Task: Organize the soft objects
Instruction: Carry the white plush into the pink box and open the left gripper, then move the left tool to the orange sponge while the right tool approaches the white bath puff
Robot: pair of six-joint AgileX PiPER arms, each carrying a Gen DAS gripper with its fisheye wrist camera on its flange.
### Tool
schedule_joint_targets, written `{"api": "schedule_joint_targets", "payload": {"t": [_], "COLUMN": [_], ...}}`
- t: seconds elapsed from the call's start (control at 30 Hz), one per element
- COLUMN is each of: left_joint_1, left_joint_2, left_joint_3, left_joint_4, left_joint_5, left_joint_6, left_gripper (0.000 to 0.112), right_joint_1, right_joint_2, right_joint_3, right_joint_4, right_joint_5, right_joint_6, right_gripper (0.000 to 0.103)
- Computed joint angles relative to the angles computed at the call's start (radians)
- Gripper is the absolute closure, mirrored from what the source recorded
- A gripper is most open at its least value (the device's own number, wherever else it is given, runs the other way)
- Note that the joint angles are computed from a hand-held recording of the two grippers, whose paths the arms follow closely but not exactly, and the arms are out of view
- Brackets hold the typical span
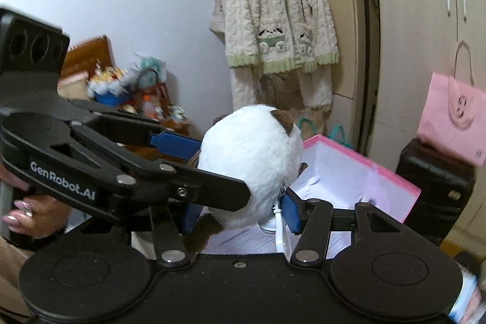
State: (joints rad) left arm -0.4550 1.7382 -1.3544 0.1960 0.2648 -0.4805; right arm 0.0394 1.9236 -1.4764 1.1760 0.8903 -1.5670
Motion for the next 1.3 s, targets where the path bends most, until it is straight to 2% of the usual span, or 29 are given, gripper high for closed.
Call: {"api": "schedule_joint_targets", "payload": {"t": [0.13, 0.3, 0.4, 0.47, 0.57, 0.67, 0.7, 0.77, 0.9, 1.07, 1.2, 1.3], "left_joint_1": [0.075, 0.139, 0.170, 0.178, 0.170, 0.175, 0.176, 0.166, 0.147, 0.117, 0.103, 0.074], "left_joint_2": [0.126, 0.275, 0.352, 0.395, 0.441, 0.479, 0.491, 0.497, 0.476, 0.396, 0.299, 0.230], "left_joint_3": [-0.119, -0.245, -0.327, -0.378, -0.447, -0.507, -0.524, -0.530, -0.494, -0.390, -0.292, -0.252], "left_joint_4": [-0.322, -0.517, -0.573, -0.547, -0.429, -0.408, -0.395, -0.319, -0.189, 0.064, 0.087, 0.114], "left_joint_5": [0.019, 0.040, 0.092, 0.118, 0.160, 0.197, 0.204, 0.193, 0.146, 0.087, 0.068, 0.112], "left_joint_6": [0.286, 0.445, 0.475, 0.445, 0.338, 0.319, 0.303, 0.234, 0.103, -0.120, -0.116, -0.100], "left_gripper": [0.051, 0.051, 0.051, 0.052, 0.052, 0.052, 0.052, 0.053, 0.053, 0.053, 0.053, 0.053], "right_joint_1": [0.052, 0.100, 0.119, 0.128, 0.143, 0.160, 0.163, 0.167, 0.179, 0.151, 0.113, 0.080], "right_joint_2": [0.088, 0.239, 0.349, 0.409, 0.476, 0.499, 0.527, 0.555, 0.590, 0.555, 0.444, 0.385], "right_joint_3": [-0.140, -0.354, -0.529, -0.623, -0.732, -0.759, -0.811, -0.863, -0.913, -0.859, -0.711, -0.665], "right_joint_4": [-0.130, -0.295, -0.418, -0.471, -0.544, -0.594, -0.612, -0.636, -0.710, -0.669, -0.602, -0.592], "right_joint_5": [-0.074, -0.095, -0.037, -0.007, 0.029, 0.002, 0.022, 0.039, 0.014, 0.009, 0.003, 0.067], "right_joint_6": [0.111, 0.274, 0.388, 0.430, 0.492, 0.489, 0.512, 0.541, 0.615, 0.637, 0.628, 0.681], "right_gripper": [0.043, 0.043, 0.043, 0.043, 0.043, 0.043, 0.043, 0.043, 0.043, 0.043, 0.043, 0.043]}}
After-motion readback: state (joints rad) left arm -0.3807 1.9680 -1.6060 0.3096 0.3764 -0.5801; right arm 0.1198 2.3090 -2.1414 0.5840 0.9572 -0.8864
